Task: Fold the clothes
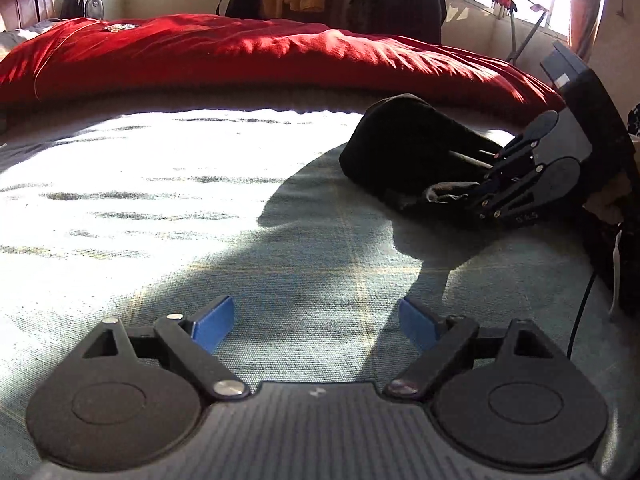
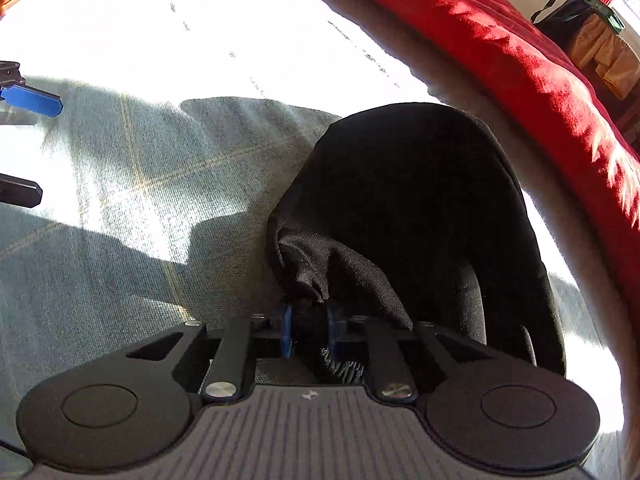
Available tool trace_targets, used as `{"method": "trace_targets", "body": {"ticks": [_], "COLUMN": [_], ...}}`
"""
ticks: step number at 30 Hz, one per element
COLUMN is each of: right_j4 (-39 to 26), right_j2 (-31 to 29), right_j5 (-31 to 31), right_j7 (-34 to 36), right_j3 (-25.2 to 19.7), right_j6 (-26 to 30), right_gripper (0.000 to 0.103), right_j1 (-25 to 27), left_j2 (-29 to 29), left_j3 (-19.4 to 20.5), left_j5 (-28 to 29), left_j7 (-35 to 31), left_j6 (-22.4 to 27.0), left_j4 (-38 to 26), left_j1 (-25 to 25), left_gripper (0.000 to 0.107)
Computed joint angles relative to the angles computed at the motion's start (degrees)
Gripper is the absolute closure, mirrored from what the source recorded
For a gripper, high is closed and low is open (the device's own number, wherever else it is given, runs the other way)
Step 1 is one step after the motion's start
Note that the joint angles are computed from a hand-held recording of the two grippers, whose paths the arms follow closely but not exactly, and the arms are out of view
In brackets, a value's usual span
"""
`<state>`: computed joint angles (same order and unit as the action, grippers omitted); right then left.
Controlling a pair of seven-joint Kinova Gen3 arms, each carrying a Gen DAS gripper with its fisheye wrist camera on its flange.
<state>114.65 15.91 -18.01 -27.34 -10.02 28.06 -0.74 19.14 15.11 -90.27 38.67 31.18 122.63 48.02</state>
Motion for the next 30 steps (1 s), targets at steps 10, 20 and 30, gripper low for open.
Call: {"method": "trace_targets", "body": {"ticks": [10, 20, 30], "right_j4": [-19.77, -34.77, -34.76], "right_j2": [8.49, 17.36, 19.42], "right_j5": [-7.11, -10.38, -10.78], "right_j7": [-10.83, -21.04, -24.01], "right_j3": [-9.23, -3.69, -7.18], "right_j6": [22.31, 25.55, 10.95], "right_gripper": [0.085, 0.085, 0.070], "right_j1": [3.02, -10.99, -11.75], "left_j2": [-1.31, -3.29, -4.27], "left_j3": [1.55, 2.35, 2.10], "left_j5": [0.37, 9.37, 8.10], "left_j7": [9.46, 12.62, 14.94], "left_j6": [6.54, 13.92, 13.78], "left_j4": [4.21, 7.16, 8.56], "left_j1": [1.81, 5.58, 4.99], "left_gripper": [0.018, 0.017, 0.017]}}
